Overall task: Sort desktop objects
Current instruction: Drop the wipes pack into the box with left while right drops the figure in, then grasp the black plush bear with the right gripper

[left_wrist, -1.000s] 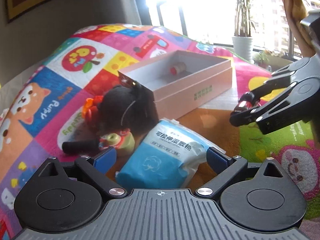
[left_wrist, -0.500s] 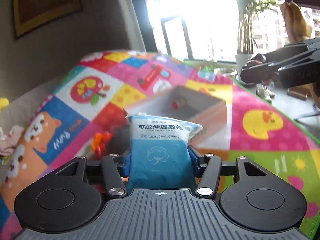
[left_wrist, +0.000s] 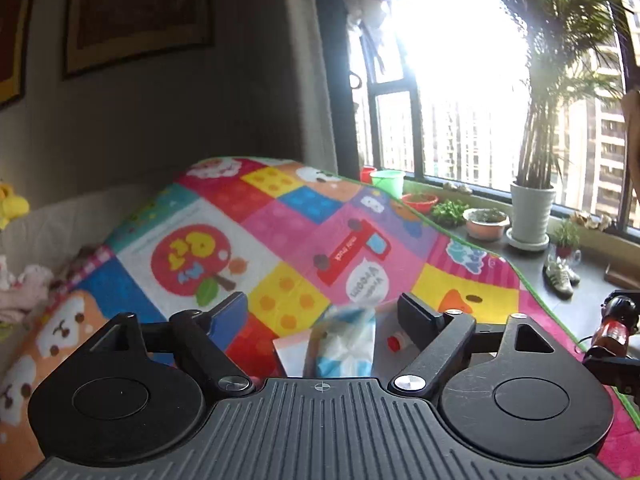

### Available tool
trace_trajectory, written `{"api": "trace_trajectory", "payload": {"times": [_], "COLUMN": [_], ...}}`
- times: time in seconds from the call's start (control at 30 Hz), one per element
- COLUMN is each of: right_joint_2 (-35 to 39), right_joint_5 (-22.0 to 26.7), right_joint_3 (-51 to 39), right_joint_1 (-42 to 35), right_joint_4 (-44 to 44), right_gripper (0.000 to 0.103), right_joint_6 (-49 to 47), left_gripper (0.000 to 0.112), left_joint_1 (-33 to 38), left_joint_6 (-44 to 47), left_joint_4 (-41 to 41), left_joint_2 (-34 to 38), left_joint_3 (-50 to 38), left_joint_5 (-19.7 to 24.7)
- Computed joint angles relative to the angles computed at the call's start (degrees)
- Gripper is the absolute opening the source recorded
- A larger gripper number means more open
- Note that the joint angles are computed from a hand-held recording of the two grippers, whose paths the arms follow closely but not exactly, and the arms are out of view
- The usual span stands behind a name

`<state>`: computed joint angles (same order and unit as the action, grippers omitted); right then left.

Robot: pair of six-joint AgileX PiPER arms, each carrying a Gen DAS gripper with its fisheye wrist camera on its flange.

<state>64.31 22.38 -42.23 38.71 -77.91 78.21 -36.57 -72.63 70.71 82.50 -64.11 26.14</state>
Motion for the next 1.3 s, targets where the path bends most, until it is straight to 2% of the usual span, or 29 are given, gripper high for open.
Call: {"api": "trace_trajectory", "payload": {"times": [0.07,0.13,0.27,0.37,0.43,0.47,0.53,0.57,0.63,0.73,0.77,0.87,0.93,0.97,1.0,1.07,1.13,1.23,1.3], "right_joint_2": [2.1,5.0,11.8,19.5,25.0,26.9,28.5,28.3,27.3,26.2,25.9,27.5,31.0,33.5,36.2,42.4,49.0,58.2,60.7], "right_joint_5": [-1.7,-3.1,-7.5,-7.0,-4.3,-2.5,-0.7,-0.8,-2.4,-3.8,-4.2,-3.2,-2.4,-1.6,-0.5,2.4,6.6,15.0,18.6], "right_joint_3": [-0.5,-2.5,-10.5,-20.3,-27.4,-30.4,-33.4,-33.2,-31.2,-28.1,-27.0,-27.1,-30.6,-33.6,-37.1,-45.0,-53.7,-68.0,-72.0], "right_joint_1": [-1.5,-2.6,-6.3,-8.5,-9.6,-10.3,-11.8,-12.0,-10.9,-5.9,-4.0,2.2,4.5,4.9,5.2,6.4,7.8,7.7,7.5], "right_joint_4": [0.3,4.3,26.9,44.1,55.5,61.3,71.7,74.1,72.1,56.2,50.5,36.9,38.1,42.2,45.6,45.6,42.9,52.1,58.9], "right_gripper": [0.065,0.065,0.065,0.065,0.072,0.081,0.082,0.082,0.082,0.082,0.082,0.082,0.074,0.07,0.069,0.066,0.059,0.048,0.045], "right_joint_6": [0.4,-2.8,-23.0,-37.0,-45.6,-49.4,-57.1,-59.4,-58.1,-45.5,-42.0,-35.6,-37.3,-40.6,-43.4,-44.5,-44.3,-54.7,-61.2], "left_gripper": [0.096,0.096,0.096,0.097,0.097,0.097,0.1,0.1,0.1,0.101,0.101,0.101,0.101,0.101,0.101,0.101,0.101,0.101,0.101], "left_joint_1": [-1.7,-3.7,-6.9,-8.7,-8.1,-7.7,-6.6,-6.2,-4.6,-3.1,-3.4,-3.5,-1.7,-0.7,-0.1,0.0,-1.1,-1.5,0.1], "left_joint_6": [-7.4,-8.4,-8.5,-12.5,-14.6,-15.4,-17.8,-19.1,-21.3,-25.9,-28.6,-33.5,-33.8,-33.5,-33.2,-33.5,-34.6,-35.6,-34.2], "left_joint_4": [6.9,7.4,2.7,3.8,3.6,3.2,3.8,4.2,4.5,6.5,8.0,10.4,10.3,10.1,9.9,10.3,11.3,11.7,10.6], "left_joint_2": [-3.8,-7.4,-13.2,-15.1,-16.4,-17.5,-18.7,-19.2,-19.1,-17.6,-17.0,-17.0,-17.9,-18.2,-18.5,-19.5,-20.7,-22.7,-24.5], "left_joint_3": [7.0,13.4,24.4,29.3,31.1,32.2,34.2,35.2,36.6,37.6,38.0,39.3,40.1,40.5,40.9,41.9,42.7,44.1,44.8], "left_joint_5": [3.4,5.9,8.0,10.9,11.4,11.5,11.6,11.7,11.4,12.0,13.6,15.9,13.7,12.2,11.0,9.6,10.2,9.6,7.1]}}
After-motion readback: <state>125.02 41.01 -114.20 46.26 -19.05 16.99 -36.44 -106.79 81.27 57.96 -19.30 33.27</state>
